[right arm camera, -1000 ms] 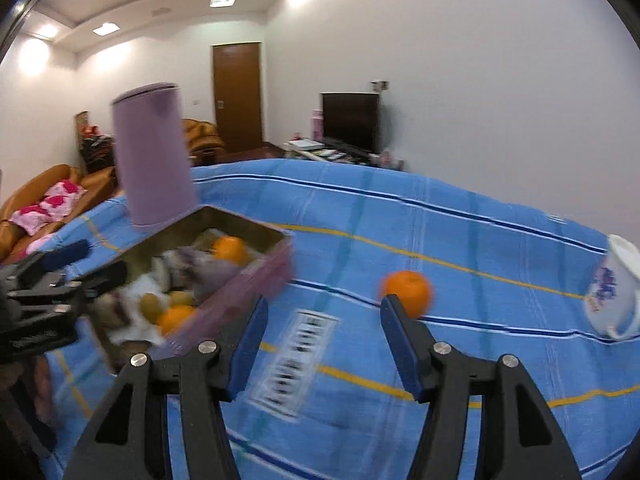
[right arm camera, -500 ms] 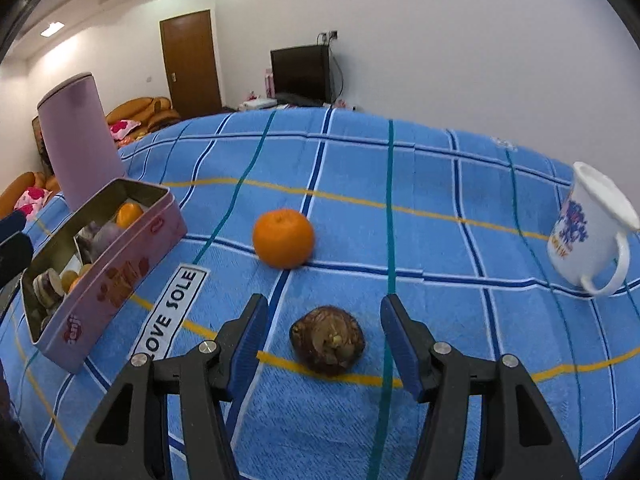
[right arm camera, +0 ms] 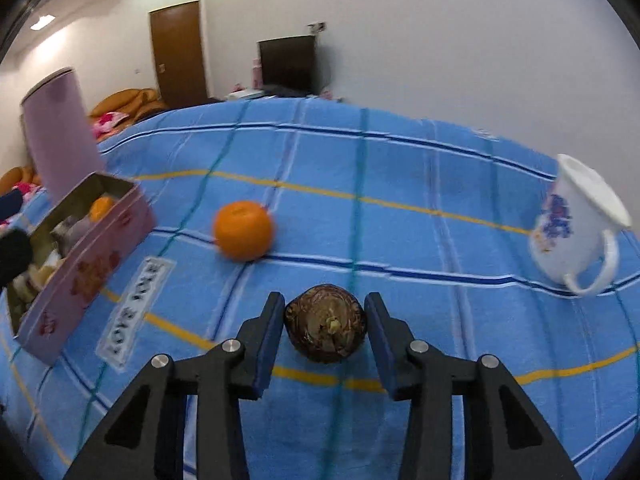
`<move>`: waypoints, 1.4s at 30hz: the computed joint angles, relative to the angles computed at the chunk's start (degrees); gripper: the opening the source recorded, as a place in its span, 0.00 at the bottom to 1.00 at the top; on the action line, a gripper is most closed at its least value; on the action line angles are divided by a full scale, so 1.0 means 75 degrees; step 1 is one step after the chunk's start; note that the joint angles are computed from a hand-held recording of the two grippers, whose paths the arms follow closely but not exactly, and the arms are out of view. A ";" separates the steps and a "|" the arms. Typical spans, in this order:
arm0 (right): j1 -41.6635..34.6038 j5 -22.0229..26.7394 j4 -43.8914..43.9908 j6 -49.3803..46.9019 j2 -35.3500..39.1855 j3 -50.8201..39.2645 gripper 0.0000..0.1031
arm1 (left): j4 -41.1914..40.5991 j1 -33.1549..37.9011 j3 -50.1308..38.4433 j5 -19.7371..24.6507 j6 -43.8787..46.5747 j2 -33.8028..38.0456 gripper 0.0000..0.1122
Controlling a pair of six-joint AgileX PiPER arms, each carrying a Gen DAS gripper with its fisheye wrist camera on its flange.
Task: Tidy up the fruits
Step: 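Move the right tool to a dark brown round fruit while the left moves to a mandarin, then grasp the dark brown fruit with the right tool while the left tool grasps the mandarin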
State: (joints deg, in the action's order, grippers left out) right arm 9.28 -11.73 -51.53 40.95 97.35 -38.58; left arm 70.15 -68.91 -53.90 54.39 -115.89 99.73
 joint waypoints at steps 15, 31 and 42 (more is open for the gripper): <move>-0.1342 -0.0294 -0.1549 0.1892 0.0172 -0.0398 0.42 | -0.0448 0.1464 -0.2515 -0.1392 0.1363 0.2425 0.84; -0.1275 -0.0511 -0.1071 0.1299 0.0198 -0.0338 0.42 | -0.1260 0.2393 -0.2857 -0.3227 0.2359 0.2818 0.45; -0.1415 -0.1254 -0.1666 0.1516 0.0022 -0.0067 0.42 | 0.0060 0.1976 -0.1895 -0.3218 0.0680 0.2305 0.44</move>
